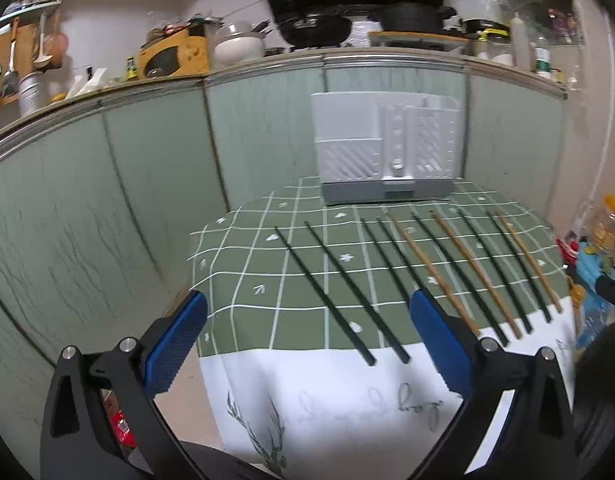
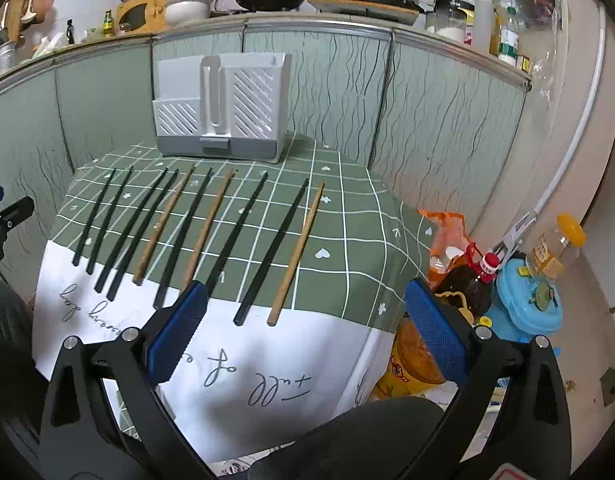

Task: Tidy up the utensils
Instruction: 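Lower the left tool onto a black chopstick while the right tool lowers onto a wooden chopstick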

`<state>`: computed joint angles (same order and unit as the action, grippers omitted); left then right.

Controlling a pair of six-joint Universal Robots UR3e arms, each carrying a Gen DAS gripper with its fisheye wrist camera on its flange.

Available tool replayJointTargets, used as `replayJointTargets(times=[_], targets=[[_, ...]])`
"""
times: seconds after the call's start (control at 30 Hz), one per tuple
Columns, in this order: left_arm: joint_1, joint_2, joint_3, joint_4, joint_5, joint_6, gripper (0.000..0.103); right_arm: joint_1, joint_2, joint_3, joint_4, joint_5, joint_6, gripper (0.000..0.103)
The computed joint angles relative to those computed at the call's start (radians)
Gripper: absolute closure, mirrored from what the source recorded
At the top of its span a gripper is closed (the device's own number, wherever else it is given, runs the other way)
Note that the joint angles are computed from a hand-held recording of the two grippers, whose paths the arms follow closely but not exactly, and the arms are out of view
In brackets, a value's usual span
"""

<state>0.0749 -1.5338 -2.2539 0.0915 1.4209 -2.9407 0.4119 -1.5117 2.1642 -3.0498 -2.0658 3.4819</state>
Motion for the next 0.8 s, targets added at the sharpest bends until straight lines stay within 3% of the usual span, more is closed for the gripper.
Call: replayJointTargets(times=[0.33,0.4,0.6,0.8], targets=[[-0.082,-0.194,0.090,0.077,0.166,-0.062,0.004,-0.066,0.135,-0.031,-0.084,0.040,0.008,0.008],[-0.103,-0.229,0.115,0.080,0.196,-0.069,0.012,-0.063,0.164,-0.043,-0.099,0.024,0.012,0.009],[-0.154,-0.321,0.204,0.006,0.245,-0.113,0.029,-0.093,0.206,-0.051,-0.099,0.043,0.068,0.023],[-0.185,-0.380,0.243,-0.022,0.266,-0.152,0.037,-0.122,0.212,-0.031,-0.115,0.090,0.084,0.040]])
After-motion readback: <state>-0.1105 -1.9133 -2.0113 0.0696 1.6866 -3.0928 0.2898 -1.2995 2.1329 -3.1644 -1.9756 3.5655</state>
